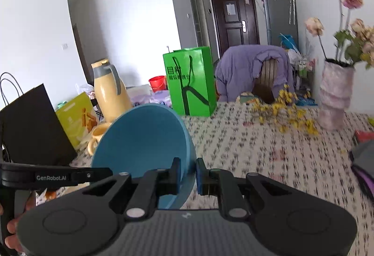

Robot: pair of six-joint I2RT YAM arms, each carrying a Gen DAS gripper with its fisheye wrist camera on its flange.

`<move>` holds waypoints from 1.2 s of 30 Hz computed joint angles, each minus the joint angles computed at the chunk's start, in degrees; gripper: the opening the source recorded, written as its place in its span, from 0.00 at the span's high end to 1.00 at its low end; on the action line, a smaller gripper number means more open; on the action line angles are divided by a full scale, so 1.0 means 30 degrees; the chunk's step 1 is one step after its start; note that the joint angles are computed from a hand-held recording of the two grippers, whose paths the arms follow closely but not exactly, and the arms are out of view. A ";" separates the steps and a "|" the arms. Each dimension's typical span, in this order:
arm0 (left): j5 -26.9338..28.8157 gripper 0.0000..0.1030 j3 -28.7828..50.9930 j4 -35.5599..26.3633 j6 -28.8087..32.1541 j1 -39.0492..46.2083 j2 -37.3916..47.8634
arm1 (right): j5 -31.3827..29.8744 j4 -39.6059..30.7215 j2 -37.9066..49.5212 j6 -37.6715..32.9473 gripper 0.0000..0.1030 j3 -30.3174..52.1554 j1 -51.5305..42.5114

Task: Organize plates and bowls
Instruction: 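Carry the held blue bowl with both grippers toward the nested blue bowls, then lower the blue bowl into the nested blue bowls with both grippers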

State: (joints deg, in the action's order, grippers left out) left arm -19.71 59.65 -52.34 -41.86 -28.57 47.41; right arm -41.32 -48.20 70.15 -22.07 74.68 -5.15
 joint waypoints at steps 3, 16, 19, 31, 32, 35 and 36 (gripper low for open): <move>-0.1548 0.90 -0.0437 -0.0813 -0.1668 -0.2638 -0.0295 | -0.0762 -0.1179 -0.0943 -0.1293 0.87 -0.0910 -0.1482; -0.4778 0.89 -0.2245 -0.2704 -0.7568 -0.9593 -0.0228 | -0.2416 -0.5762 -0.1948 -0.7032 0.87 -0.3214 -0.6338; -0.3967 0.89 -0.2952 -0.2290 -0.7549 -0.9074 -0.0519 | -0.2160 -0.5760 -0.1966 -0.7269 0.87 -0.3819 -0.6382; -0.0139 0.88 -0.4617 -0.0087 -0.4685 -0.5086 -0.0999 | -0.0514 -0.3885 -0.0570 -0.5681 0.86 -0.4588 -0.4684; 0.0164 0.88 -0.4691 0.0075 -0.4475 -0.4793 -0.0937 | -0.0368 -0.3721 -0.0483 -0.5588 0.86 -0.4655 -0.4544; 0.0797 0.86 -0.4920 0.0537 -0.3770 -0.3994 -0.0864 | -0.0024 -0.3302 -0.0072 -0.5445 0.85 -0.4669 -0.4100; 0.1053 0.85 -0.4978 0.0685 -0.3474 -0.3657 -0.0885 | 0.0073 -0.3050 -0.0101 -0.5423 0.84 -0.4765 -0.3966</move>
State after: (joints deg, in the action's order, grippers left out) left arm -16.56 44.72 -50.28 -52.28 -39.54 44.76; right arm -41.10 -57.35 69.85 -38.34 60.38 -17.04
